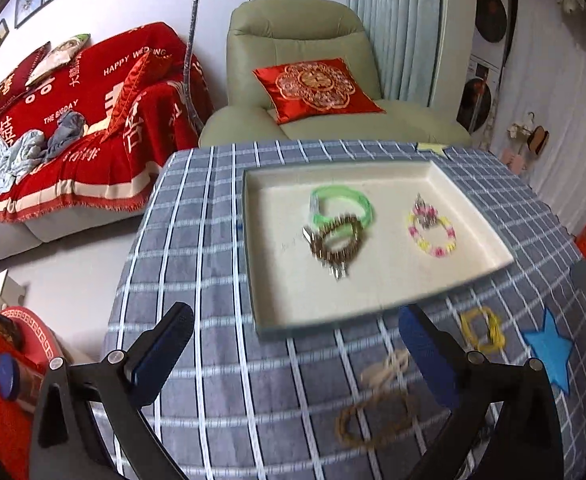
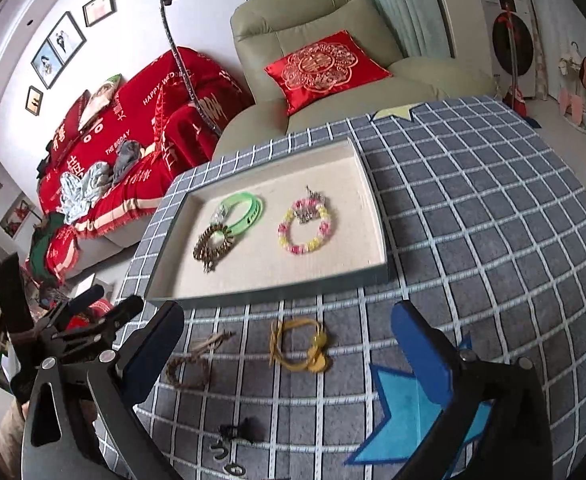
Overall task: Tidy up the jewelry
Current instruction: 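Open both tools and withdraw them from the tray toward the remaining jewelry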
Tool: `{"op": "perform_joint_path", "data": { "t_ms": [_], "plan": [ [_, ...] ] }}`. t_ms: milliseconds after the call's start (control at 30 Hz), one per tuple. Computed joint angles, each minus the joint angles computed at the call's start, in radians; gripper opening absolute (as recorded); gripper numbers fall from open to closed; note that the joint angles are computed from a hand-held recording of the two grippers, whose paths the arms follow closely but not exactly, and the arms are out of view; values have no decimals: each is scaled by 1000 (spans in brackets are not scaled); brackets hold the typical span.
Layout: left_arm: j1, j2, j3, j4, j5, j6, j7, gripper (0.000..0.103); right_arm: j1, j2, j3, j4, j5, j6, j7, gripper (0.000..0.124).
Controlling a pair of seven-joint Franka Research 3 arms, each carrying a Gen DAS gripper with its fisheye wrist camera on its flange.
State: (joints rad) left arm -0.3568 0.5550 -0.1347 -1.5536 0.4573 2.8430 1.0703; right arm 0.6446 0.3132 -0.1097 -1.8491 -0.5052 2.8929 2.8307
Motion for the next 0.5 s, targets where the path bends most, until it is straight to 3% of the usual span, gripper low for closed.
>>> {"op": "perform_joint_path", "data": {
  "t_ms": [267,500],
  "plan": [
    [0,-52,-5,-128,9,1,-33,103,-15,-17,39,-63,58,-32,-17,103],
    [4,-62,-13,-156,7,-18,-48,103,-33,-4,64,-70,119,-84,-49,103]
  ]
}}
